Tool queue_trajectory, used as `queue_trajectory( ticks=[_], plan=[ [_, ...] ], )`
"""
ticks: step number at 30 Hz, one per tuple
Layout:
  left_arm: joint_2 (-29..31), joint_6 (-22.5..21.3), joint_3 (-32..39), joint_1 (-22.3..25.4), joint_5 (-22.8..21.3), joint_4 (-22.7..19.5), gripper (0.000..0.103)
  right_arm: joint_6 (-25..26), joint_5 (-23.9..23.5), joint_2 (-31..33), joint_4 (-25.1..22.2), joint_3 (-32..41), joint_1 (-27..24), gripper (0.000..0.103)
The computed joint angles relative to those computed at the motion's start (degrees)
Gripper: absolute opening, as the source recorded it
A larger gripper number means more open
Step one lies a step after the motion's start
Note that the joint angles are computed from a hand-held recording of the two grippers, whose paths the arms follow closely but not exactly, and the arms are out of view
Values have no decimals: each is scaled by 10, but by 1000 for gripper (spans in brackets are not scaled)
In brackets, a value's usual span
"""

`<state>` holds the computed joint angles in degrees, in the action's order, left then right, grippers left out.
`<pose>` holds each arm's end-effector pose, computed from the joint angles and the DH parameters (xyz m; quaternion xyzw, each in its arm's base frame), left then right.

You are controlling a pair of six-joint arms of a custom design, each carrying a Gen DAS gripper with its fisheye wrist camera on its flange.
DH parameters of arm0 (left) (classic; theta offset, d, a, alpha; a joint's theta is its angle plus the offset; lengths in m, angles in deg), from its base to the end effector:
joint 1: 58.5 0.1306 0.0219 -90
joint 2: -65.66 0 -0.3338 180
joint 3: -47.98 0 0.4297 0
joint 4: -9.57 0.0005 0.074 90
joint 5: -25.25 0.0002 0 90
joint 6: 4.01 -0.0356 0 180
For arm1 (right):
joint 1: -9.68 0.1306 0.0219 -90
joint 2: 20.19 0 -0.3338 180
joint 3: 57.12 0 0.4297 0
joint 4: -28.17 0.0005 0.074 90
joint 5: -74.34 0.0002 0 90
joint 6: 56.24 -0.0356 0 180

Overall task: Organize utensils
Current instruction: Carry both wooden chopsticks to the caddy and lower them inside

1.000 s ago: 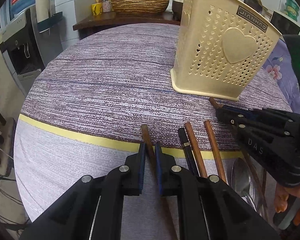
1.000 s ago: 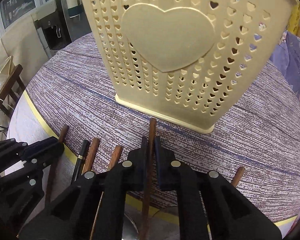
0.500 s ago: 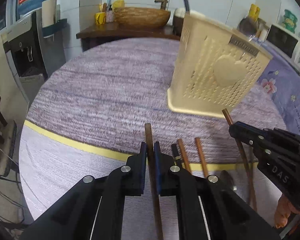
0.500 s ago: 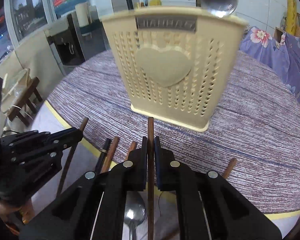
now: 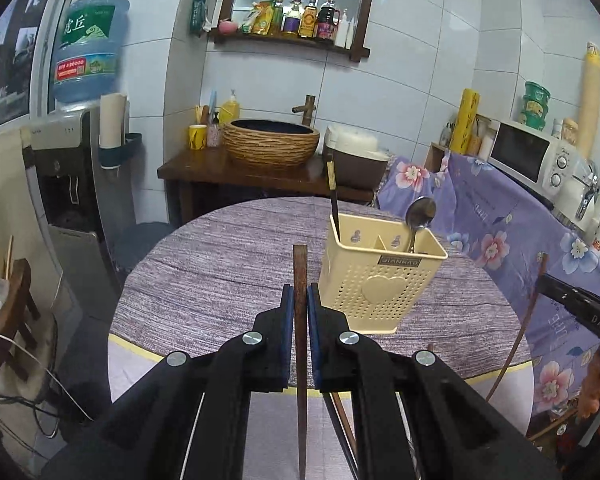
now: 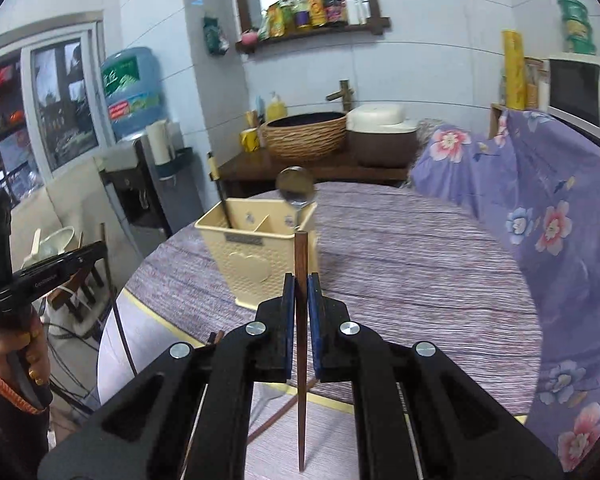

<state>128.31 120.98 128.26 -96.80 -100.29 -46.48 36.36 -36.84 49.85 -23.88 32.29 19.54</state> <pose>0.2939 -0.2064 0.4931 -0.1080 0.8609 -0.0268 0.4964 0.3954 0.0813 0.5288 -0.1812 0.8479 0.1908 0.4603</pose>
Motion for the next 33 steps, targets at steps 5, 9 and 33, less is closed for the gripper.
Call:
queue_trajectory(
  ticks=[5,9,33],
  plan=[
    [3,-2,2,-5,-12,2,8,4,0,-13,0,-7,-13,7],
    [0,-8,-1,-7,-16,4,8,8,2,-17,2,-13,-13,7],
    [164,-141,295,47,-1,80,8,-50,108,183,71,332,91,7]
  ],
)
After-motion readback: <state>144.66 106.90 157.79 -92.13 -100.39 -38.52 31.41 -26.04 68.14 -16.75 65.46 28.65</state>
